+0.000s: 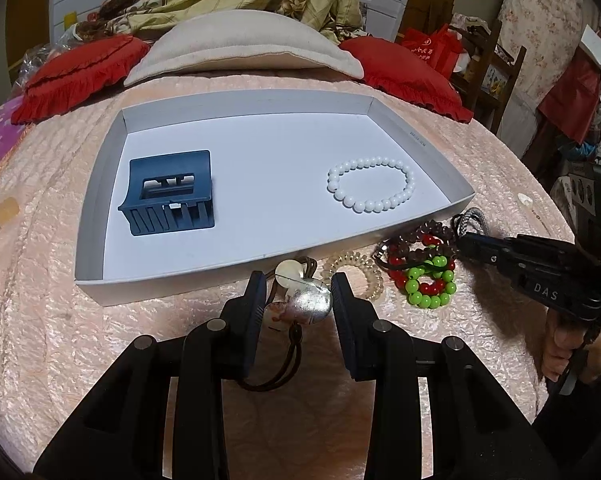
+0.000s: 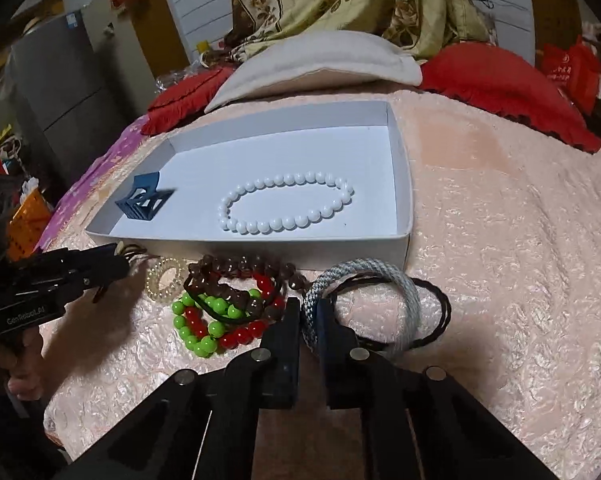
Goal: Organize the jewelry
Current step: 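Grasp the grey braided bangle with the right tool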
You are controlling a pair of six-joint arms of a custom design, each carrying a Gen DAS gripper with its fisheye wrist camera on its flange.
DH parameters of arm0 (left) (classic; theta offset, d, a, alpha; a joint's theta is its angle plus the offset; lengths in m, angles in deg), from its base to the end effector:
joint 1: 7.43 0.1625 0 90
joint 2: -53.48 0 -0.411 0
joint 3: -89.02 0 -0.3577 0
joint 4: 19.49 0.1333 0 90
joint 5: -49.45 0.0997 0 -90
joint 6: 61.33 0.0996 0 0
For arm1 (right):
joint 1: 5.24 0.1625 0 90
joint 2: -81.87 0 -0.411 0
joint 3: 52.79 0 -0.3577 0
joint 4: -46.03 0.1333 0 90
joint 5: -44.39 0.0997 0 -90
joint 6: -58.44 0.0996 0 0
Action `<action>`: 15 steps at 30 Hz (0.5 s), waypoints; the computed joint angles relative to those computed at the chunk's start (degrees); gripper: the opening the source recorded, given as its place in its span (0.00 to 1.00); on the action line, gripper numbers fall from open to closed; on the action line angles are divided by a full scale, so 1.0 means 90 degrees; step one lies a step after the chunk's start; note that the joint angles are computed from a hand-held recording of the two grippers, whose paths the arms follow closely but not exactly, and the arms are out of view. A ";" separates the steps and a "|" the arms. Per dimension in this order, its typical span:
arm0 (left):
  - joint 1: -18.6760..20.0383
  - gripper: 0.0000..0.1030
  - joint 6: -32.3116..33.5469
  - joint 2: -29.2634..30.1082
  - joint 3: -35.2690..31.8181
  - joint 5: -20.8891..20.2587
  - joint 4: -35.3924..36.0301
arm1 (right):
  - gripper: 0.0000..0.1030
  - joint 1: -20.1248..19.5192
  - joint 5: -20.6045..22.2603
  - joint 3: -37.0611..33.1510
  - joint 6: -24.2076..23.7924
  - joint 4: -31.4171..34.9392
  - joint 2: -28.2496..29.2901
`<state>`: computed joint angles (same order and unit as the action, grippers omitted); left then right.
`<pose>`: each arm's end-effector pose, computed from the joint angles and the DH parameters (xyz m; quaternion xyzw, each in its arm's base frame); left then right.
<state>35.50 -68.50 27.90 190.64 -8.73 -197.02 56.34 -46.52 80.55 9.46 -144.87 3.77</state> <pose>-0.2919 -0.5253 -0.0703 0.3007 0.9088 -0.2100 0.1989 -0.0886 -0.4405 0.2725 0.1614 -0.9074 0.2982 0.2483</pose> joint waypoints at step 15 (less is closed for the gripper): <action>-0.0008 0.31 0.0031 -0.0045 0.0124 0.0056 -0.0212 | 0.06 -0.0214 0.0745 0.0907 0.0120 -0.0572 -0.0778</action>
